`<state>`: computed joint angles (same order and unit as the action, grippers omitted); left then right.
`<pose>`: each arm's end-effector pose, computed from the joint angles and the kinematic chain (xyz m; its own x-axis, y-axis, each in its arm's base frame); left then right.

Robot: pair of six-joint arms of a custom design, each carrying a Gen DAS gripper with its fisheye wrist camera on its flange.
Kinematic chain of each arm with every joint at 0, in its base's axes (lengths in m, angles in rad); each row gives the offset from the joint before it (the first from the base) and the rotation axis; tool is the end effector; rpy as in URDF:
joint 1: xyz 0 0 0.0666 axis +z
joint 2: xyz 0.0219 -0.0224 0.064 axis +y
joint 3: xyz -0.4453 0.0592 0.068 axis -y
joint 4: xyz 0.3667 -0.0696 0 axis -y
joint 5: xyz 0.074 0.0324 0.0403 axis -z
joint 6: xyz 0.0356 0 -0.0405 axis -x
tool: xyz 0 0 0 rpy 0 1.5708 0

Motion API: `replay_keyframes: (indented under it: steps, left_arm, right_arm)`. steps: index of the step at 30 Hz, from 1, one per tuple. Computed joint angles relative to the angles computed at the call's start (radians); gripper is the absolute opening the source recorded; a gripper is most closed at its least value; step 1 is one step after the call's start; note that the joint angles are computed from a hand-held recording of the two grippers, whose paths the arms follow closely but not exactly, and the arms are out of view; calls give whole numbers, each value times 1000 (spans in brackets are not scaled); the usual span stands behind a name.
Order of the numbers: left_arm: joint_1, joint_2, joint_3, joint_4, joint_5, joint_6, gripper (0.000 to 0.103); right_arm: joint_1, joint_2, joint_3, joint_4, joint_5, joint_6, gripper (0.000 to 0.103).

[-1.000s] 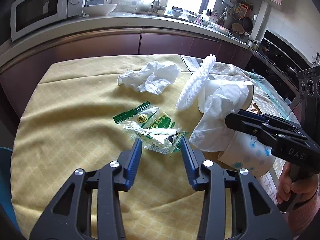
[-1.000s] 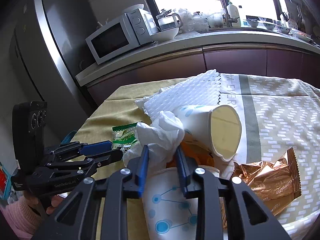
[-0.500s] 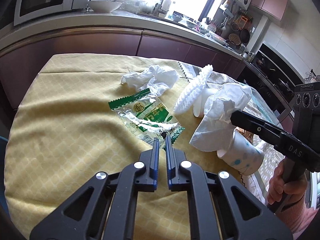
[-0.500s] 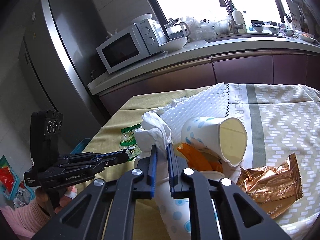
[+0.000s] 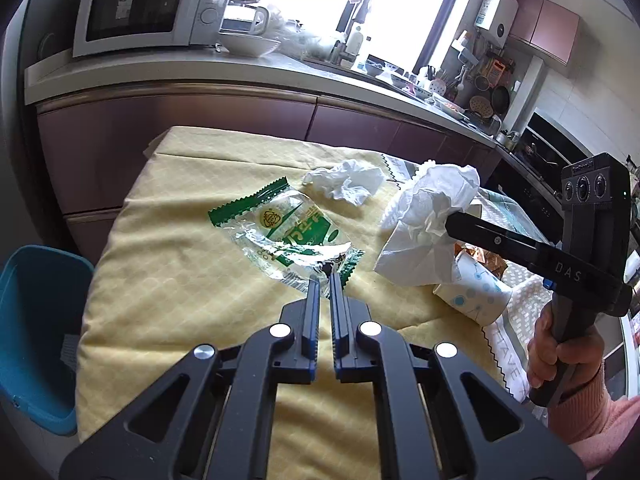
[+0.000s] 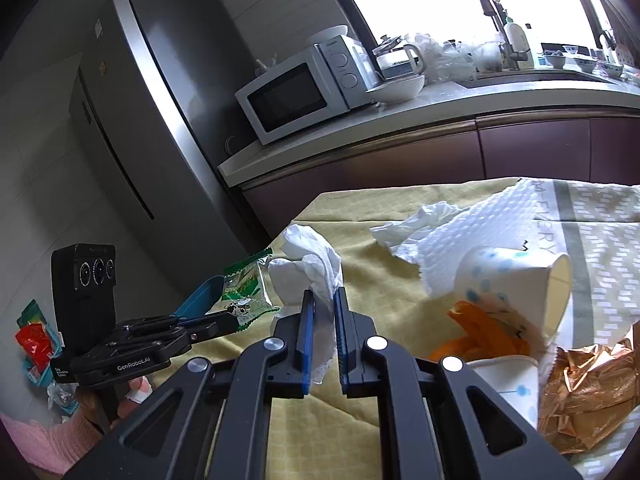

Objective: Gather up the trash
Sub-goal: 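Carry the wrapper and tissue to the teal bin with both tools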

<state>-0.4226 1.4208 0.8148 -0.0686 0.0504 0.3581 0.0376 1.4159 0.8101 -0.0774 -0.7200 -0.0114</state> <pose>0.3725 -0.1699 0.3036 -0.6896 -0.0737 -0.7204 0.2176 0.9278 -0.3032 0.3987 0.0381 0.3085 -0.6369 -0.0154 -0.7708 -0.5321 0.7323 0.4251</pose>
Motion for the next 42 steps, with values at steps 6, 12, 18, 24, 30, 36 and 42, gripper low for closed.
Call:
replay_keyframes:
  steps: [6,12,18,24,30,36,42]
  left_arm:
    - [40,-101,-72,-19,-32,2,6]
    - [107,-205,-139,-39,-58,-13,6]
    - [211,-293,-183,-80,-58,-30,6]
    - [323,-348,-214,-106,-41,-51,6]
    - [410,-353,-220,-124,-30,-84,6]
    - [487,-324,-230,-111,-4,-96,6]
    - [519,-283,-240,-90,0,-87,6]
  right_arm:
    - [83,22,30,-17,-17,-2,9]
    - [174,49,75,-40,-32,5,9]
    - [251,98,143,-71,-46,18,9]
    - [322,148,209,-107,-37,37,9]
    - [381,193,275,-151,-14,49,9]
    - [429,241,338,-200,16,59,9]
    - [471,285,395,-235,61,72,9]
